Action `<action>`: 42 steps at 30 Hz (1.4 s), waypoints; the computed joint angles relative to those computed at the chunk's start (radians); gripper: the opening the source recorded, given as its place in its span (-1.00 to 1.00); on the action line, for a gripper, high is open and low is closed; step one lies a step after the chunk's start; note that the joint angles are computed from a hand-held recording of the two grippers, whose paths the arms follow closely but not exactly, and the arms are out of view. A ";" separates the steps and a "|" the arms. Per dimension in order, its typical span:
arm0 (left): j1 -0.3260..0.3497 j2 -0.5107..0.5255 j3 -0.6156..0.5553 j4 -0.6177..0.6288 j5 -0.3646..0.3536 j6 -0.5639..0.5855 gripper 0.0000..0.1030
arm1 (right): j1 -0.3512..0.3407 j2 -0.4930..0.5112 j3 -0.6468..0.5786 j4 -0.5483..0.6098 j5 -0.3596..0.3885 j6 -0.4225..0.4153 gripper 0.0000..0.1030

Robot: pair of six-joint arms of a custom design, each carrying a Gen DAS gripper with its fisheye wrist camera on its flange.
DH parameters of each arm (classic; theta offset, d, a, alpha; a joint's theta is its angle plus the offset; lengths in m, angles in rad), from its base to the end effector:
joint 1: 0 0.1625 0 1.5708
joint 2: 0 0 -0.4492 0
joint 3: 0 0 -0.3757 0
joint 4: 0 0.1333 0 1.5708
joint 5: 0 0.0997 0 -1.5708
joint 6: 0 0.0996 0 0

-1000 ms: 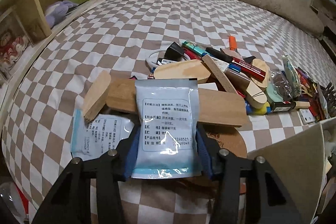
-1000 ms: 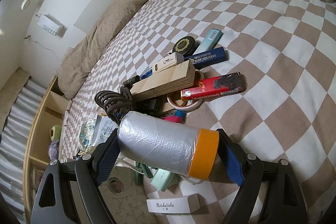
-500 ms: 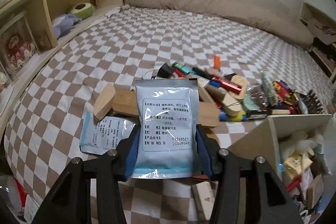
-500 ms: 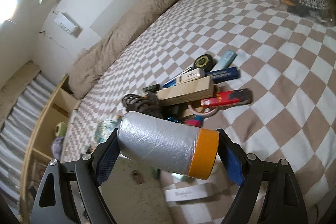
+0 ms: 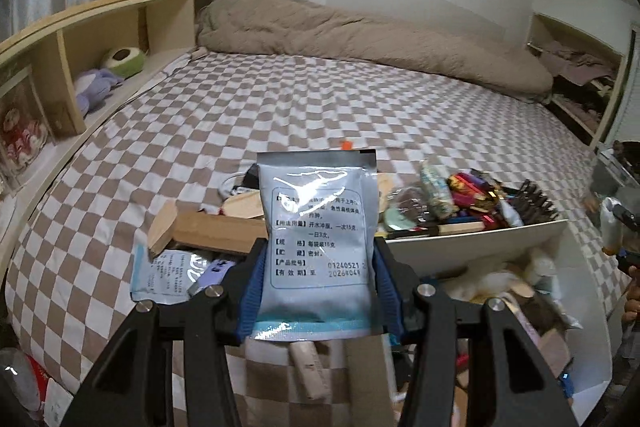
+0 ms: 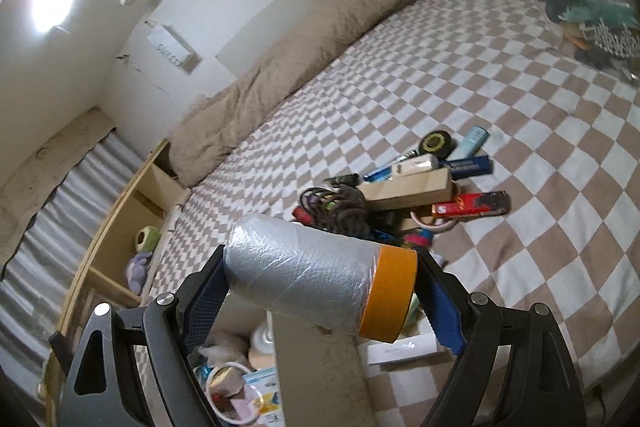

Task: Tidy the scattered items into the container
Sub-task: 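Carry the sachet with the left tool into the white box and release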

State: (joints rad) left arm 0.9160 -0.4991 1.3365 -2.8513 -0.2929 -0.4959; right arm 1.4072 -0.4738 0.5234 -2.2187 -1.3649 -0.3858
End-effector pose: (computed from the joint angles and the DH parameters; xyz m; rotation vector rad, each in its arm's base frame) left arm -0.2743 -0.7328 0.1152 -0.1739 2.0085 -1.1795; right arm 0.0030 -0.9251 0.3244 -0.4216 2.9293 -0.9610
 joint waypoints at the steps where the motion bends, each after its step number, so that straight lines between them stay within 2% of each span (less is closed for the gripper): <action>1: -0.003 0.004 -0.006 -0.010 -0.005 0.011 -0.03 | 0.001 -0.009 0.017 -0.009 0.006 -0.009 0.69; 6: -0.026 0.034 -0.032 -0.068 -0.031 0.076 -0.03 | 0.009 -0.050 0.092 -0.038 0.033 -0.061 0.69; 12: -0.038 0.046 -0.050 -0.060 -0.105 0.087 -0.03 | 0.015 -0.081 0.147 -0.021 0.066 -0.101 0.69; 18: -0.041 0.059 -0.069 -0.036 -0.140 0.068 -0.03 | 0.022 -0.114 0.209 -0.010 0.073 -0.147 0.69; 24: -0.038 0.072 -0.085 0.013 -0.167 0.026 -0.03 | 0.028 -0.153 0.296 -0.050 0.042 -0.192 0.69; 35: -0.020 0.101 -0.138 0.201 -0.222 -0.102 -0.03 | 0.044 -0.182 0.370 -0.018 0.045 -0.243 0.69; 39: -0.011 0.112 -0.174 0.341 -0.234 -0.193 -0.02 | 0.051 -0.183 0.382 0.008 0.040 -0.264 0.69; 42: -0.010 0.123 -0.203 0.456 -0.203 -0.268 -0.02 | 0.054 -0.187 0.394 0.023 0.035 -0.279 0.69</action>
